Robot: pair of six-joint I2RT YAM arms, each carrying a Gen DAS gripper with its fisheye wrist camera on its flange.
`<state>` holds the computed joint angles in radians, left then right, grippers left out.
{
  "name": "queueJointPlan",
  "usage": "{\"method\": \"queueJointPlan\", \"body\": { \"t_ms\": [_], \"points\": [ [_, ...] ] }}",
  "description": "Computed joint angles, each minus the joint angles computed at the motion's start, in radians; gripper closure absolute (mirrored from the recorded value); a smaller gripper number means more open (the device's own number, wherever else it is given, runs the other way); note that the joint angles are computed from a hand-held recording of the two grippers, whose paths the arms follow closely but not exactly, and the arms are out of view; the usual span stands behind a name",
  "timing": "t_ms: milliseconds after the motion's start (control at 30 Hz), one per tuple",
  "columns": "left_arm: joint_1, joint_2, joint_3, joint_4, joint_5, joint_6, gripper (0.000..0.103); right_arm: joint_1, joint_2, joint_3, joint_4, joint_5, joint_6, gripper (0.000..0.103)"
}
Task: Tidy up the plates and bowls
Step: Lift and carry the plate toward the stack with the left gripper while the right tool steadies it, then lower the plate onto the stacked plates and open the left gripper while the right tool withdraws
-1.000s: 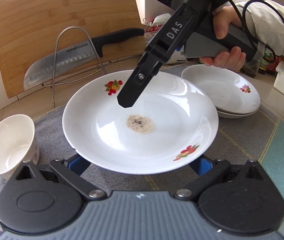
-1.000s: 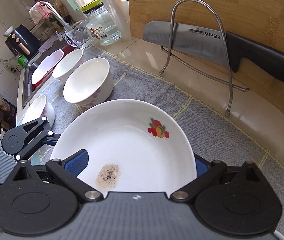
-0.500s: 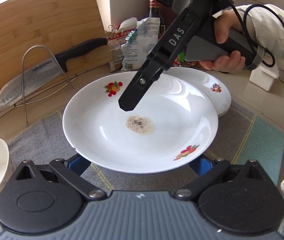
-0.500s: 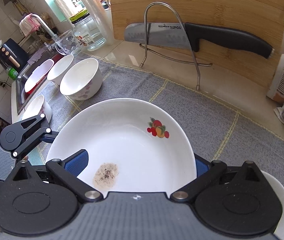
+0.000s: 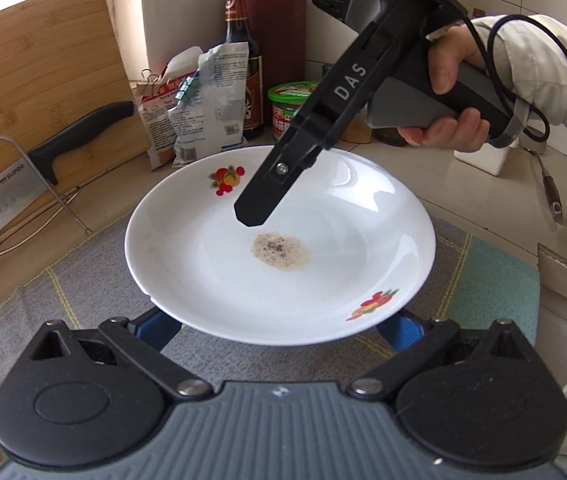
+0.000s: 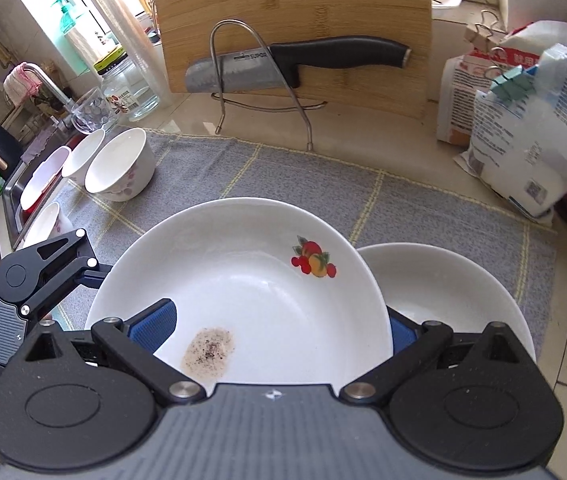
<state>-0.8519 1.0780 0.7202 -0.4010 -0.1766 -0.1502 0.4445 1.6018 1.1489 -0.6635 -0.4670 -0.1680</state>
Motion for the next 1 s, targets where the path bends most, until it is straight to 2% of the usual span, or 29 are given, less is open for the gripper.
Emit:
{"method": "queueJointPlan", "body": {
  "t_ms": [433,1000],
  "points": [
    [-0.019,0.114,0.047,0.066,0.027,0.028,0.001,-0.103,-0.057,-0.082,0.011,-0.022,-0.027,0.0],
    [0.011,0.228,0.097,0.113,0.077,0.058,0.001,-0.168,-0.032,-0.109,0.043,-0.03,-0.043,0.0]
  ]
}}
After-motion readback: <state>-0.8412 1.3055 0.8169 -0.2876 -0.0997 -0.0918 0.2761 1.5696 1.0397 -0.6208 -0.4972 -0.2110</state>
